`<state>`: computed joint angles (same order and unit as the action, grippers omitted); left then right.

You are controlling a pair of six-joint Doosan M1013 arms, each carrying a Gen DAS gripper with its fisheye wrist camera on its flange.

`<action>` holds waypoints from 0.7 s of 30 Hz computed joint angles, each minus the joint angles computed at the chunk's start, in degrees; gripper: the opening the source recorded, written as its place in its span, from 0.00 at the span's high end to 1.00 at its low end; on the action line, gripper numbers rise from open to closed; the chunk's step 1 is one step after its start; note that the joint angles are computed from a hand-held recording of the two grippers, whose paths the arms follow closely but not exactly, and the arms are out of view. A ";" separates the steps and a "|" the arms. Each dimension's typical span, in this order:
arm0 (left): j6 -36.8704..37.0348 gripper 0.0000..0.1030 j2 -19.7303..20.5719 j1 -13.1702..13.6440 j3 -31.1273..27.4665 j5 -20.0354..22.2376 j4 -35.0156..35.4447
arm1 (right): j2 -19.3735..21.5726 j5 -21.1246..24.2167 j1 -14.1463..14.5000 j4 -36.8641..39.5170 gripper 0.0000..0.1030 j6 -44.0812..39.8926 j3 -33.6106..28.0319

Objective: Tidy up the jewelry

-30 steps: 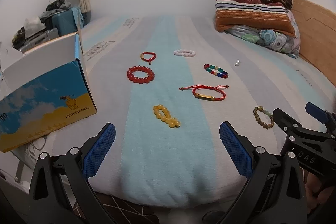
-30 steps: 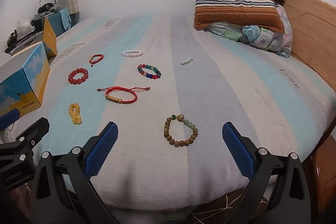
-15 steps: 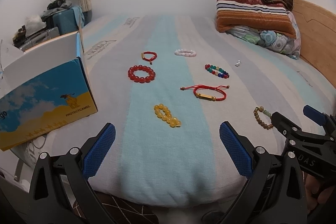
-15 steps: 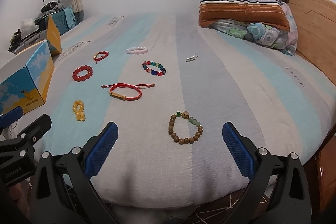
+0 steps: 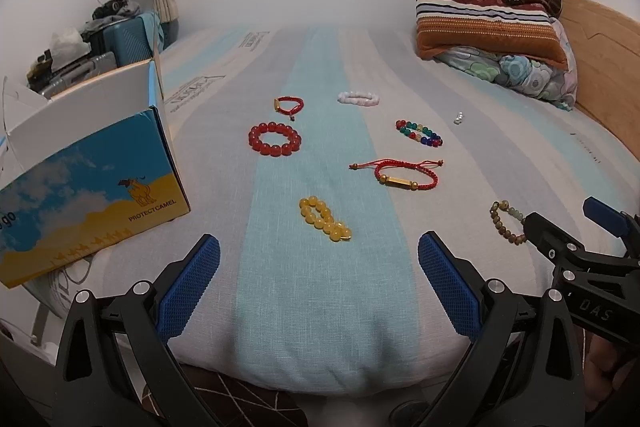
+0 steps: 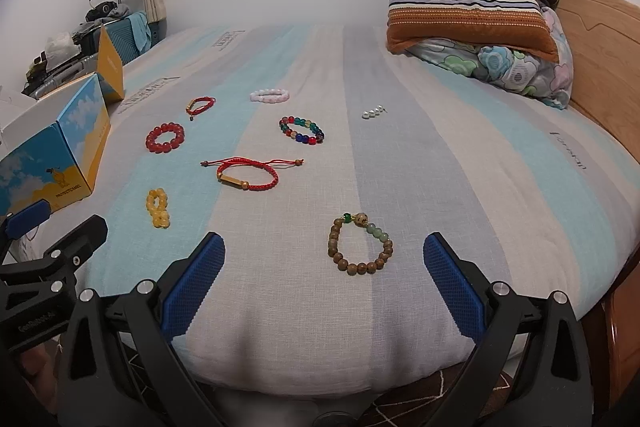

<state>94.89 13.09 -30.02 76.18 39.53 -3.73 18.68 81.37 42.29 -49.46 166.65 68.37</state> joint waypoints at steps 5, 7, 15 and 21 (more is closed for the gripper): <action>0.22 0.05 -0.01 0.03 0.06 -0.11 -0.22 | -0.01 0.29 -0.01 -0.05 0.07 -0.07 0.03; 0.43 0.05 -0.03 0.04 0.13 -0.22 -0.37 | -0.01 0.35 0.01 -0.10 0.07 0.00 0.04; 0.49 0.05 0.14 0.03 -0.02 0.10 -0.64 | -0.01 0.47 -0.04 -0.02 0.07 -0.09 0.03; 0.85 0.05 0.26 0.10 -0.13 0.41 -1.14 | -0.01 0.58 -0.04 -0.05 0.07 -0.10 0.05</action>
<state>95.74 13.35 -29.92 76.05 39.94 -4.87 18.67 81.94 42.25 -49.52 166.55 68.42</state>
